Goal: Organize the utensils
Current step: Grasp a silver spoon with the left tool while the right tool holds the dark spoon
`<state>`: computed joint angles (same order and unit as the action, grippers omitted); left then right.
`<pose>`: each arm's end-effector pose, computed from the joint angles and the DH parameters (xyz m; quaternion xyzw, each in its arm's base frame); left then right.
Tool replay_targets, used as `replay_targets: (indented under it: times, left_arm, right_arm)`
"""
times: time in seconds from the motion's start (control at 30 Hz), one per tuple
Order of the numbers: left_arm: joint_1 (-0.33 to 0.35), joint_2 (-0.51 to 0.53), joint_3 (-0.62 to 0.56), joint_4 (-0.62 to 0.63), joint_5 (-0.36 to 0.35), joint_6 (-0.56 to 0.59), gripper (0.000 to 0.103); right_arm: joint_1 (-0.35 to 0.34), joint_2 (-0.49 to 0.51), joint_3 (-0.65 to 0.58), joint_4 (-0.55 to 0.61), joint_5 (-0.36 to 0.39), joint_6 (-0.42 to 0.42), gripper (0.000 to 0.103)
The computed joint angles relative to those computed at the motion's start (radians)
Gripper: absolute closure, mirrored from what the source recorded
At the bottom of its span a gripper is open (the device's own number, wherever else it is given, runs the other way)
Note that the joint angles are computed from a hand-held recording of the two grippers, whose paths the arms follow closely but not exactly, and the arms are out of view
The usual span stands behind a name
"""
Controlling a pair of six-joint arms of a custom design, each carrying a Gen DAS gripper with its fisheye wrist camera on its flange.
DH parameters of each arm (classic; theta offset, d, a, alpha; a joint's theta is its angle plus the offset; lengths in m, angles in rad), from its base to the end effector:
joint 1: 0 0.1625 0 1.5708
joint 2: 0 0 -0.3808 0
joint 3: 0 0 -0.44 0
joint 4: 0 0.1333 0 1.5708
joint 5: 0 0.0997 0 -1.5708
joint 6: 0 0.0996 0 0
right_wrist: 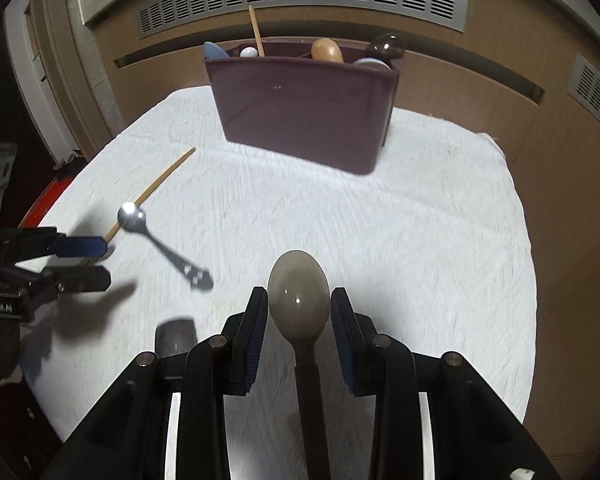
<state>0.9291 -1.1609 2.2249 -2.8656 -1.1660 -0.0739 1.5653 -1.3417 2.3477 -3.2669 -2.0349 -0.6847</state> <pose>-0.1511 -0.4904 0.0607 0.2503 0.9406 -0.1756 0.1475 0.0862 -0.4561 0.1565 0.2317 -0.8894 0.2366 0.3150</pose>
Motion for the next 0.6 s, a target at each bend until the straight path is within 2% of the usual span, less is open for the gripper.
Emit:
replay_targets:
  times: [0.1,0.23,0.3,0.4,0.6]
  left_arm:
    - [-0.014,-0.001,0.009,-0.053,0.092,-0.026,0.047]
    - [0.000,0.038,-0.044,-0.017,0.210,-0.048,0.052]
    - [0.013,0.065,-0.083,0.027,0.237,-0.061,0.056]
    - [0.017,0.088,-0.102,0.033,0.261,-0.057,0.056]
    - [0.010,0.075,-0.080,0.029,0.308,-0.025,0.056]
  right_arm:
    - [-0.033,-0.031,0.037,-0.022,0.030,0.012,0.073]
    - [-0.045,-0.024,0.051,-0.076,0.069,0.035,0.073]
    - [-0.043,-0.020,0.055,-0.099,0.076,0.029,0.073]
    - [-0.042,-0.002,0.060,-0.139,0.077,0.018,0.073]
    - [-0.046,0.025,0.049,-0.118,0.088,0.029,0.073]
